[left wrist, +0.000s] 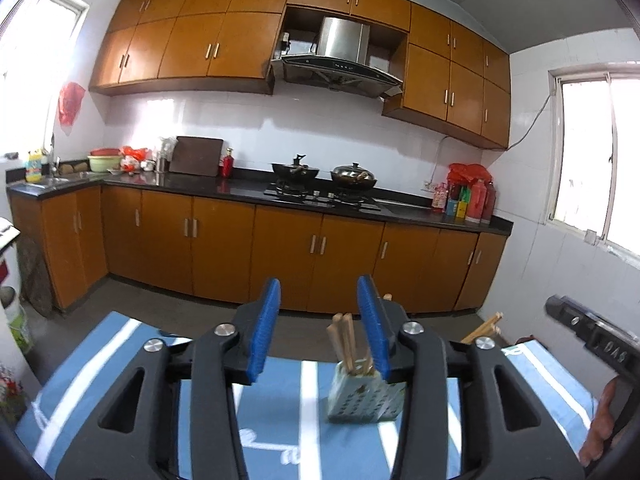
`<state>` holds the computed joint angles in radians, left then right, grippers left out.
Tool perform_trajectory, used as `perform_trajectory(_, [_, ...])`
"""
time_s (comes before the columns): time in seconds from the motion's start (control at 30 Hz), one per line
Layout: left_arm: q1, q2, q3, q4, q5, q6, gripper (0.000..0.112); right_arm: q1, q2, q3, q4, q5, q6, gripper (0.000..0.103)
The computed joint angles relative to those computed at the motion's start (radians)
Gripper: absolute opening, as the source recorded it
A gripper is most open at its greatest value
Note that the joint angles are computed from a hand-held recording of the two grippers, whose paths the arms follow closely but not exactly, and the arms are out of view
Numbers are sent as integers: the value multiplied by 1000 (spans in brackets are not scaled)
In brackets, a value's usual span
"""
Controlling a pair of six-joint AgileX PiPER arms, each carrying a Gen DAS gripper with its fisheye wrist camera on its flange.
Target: Organize utensils
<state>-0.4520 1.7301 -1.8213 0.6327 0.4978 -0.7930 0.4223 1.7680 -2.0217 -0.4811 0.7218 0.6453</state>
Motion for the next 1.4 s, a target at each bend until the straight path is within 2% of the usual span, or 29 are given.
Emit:
perform_trajectory(0.13, [-6,-98,144,68,-15,-44,60,66,-108,179,-142,-45,126,49])
perform_trajectory(0.23, [-25,-168,245,148,-14,-86,75,112,-174,294,-246,-64,230,59])
perform_trajectory(0.3, [-53,-230,334,257,-6,-160,91,145,-219,372,-323,-71,313,65])
perform_trajectory(0.37, [-79,-287,416,373,-1,-250,98,178,-260,447,-410,-75,408,78])
perform_trajectory(0.47, [-128,-350,515,513,31,-377,101,242,-315,559,-568,-55,578,95])
perform_trajectory(0.53, [-155,-377,570,570,55,-441,101,282,-340,617,-648,-33,664,99])
perform_trajectory(0.73, [-220,-424,743,726,118,-677,101,423,-376,741,-833,112,820,99])
perform_trajectory(0.97, [-308,-424,829,793,230,-785,101,488,-394,848,-905,200,933,99])
perform_trajectory(1.23, [-343,-444,907,823,238,-849,101,553,-373,934,-943,280,1017,99])
perform_trajectory(1.4, [-348,-439,945,832,218,-891,101,568,-358,972,-941,288,1050,99])
